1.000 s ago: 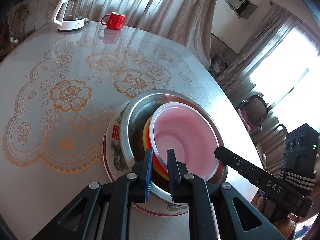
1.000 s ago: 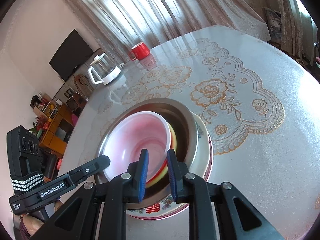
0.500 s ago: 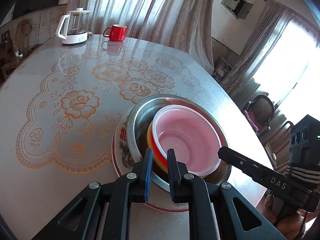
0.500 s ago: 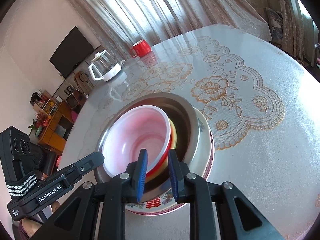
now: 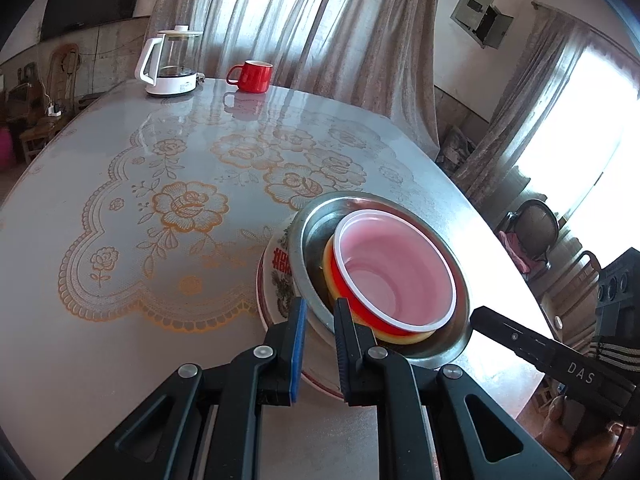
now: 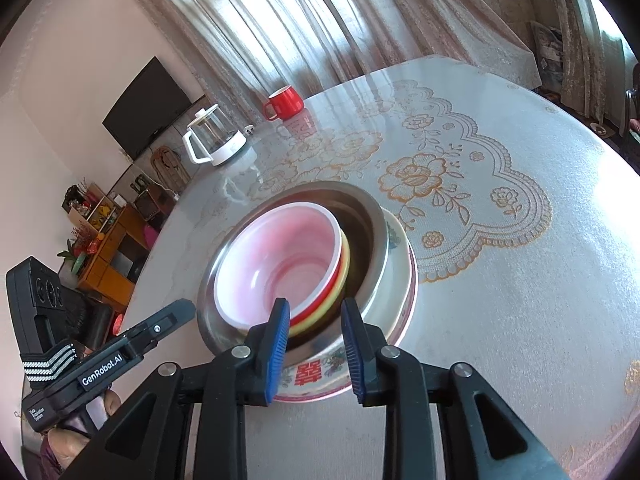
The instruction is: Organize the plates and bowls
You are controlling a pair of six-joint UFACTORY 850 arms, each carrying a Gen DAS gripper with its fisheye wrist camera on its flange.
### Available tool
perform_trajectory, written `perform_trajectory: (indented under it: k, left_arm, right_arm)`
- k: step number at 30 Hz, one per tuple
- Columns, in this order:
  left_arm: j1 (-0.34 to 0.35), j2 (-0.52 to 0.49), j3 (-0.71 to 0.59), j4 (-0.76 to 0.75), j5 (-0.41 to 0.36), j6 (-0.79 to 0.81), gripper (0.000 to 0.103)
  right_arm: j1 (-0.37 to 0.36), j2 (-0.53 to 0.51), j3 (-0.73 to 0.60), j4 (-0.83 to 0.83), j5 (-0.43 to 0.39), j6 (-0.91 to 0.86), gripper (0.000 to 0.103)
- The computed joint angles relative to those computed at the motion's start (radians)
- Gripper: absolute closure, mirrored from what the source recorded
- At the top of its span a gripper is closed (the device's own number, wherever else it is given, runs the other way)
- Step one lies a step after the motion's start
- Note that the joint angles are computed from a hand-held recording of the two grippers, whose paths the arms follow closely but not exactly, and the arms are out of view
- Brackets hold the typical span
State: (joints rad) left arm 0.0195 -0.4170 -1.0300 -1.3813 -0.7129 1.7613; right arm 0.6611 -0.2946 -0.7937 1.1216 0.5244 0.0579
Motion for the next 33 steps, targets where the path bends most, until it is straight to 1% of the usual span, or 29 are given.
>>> perform_trajectory:
  k: [4, 7, 10, 11, 14, 15, 18, 22, 23, 25, 26, 27, 28, 31, 33]
  left_arm:
    - [0.005, 0.005, 0.014, -0.035, 0.011, 0.031, 0.089]
    - [0.009, 0.006, 0.028, -0.064, 0.026, 0.043, 0.089]
    - [0.014, 0.001, 0.03, -0.076, 0.02, 0.044, 0.089]
    - [0.011, -0.002, 0.029, -0.072, 0.023, 0.042, 0.089]
    - [-0.001, -0.007, 0.028, -0.068, 0.047, 0.043, 0.089]
    - [-0.004, -0.009, 0.028, -0.07, 0.051, 0.049, 0.089]
    - [-0.008, -0.018, 0.019, -0.073, 0.058, 0.05, 0.089]
    - [-0.007, -0.026, 0.01, -0.059, 0.06, 0.026, 0.088]
    - [-0.006, -0.021, 0.017, -0.074, 0.064, 0.044, 0.086]
    - [-0.003, -0.013, 0.029, -0.103, 0.069, 0.07, 0.077]
    - [0.0, -0.008, 0.036, -0.119, 0.071, 0.084, 0.071]
    - [0.002, 0.001, 0.048, -0.149, 0.076, 0.111, 0.066]
    - [0.003, 0.011, 0.061, -0.184, 0.084, 0.147, 0.064]
    - [0.009, 0.035, 0.093, -0.268, 0.099, 0.234, 0.055]
    - [0.014, 0.049, 0.113, -0.321, 0.104, 0.286, 0.044]
  right_arm:
    - [0.011, -0.002, 0.0, 0.012, 0.0, -0.007, 0.075]
    - [0.011, -0.007, 0.003, -0.009, -0.01, 0.03, 0.072]
    - [0.002, -0.015, 0.008, -0.095, -0.037, 0.13, 0.072]
    - [0.002, -0.019, 0.007, -0.098, -0.041, 0.129, 0.072]
    - [0.001, -0.026, 0.012, -0.157, -0.023, 0.206, 0.072]
    - [0.001, -0.03, 0.009, -0.158, -0.015, 0.208, 0.072]
    - [0.009, -0.047, -0.012, -0.082, -0.002, 0.113, 0.072]
    - [0.011, -0.048, -0.008, -0.073, 0.009, 0.108, 0.072]
    - [0.012, -0.043, -0.005, -0.077, 0.007, 0.111, 0.072]
    - [0.011, -0.036, 0.002, -0.098, -0.001, 0.134, 0.072]
    - [0.012, -0.033, 0.005, -0.101, -0.003, 0.141, 0.072]
    - [0.013, -0.031, 0.007, -0.099, -0.003, 0.145, 0.072]
    - [0.015, -0.028, 0.009, -0.093, -0.002, 0.144, 0.072]
    - [0.03, -0.025, 0.004, -0.008, 0.004, 0.06, 0.071]
    - [0.048, -0.027, -0.008, 0.104, 0.024, -0.053, 0.071]
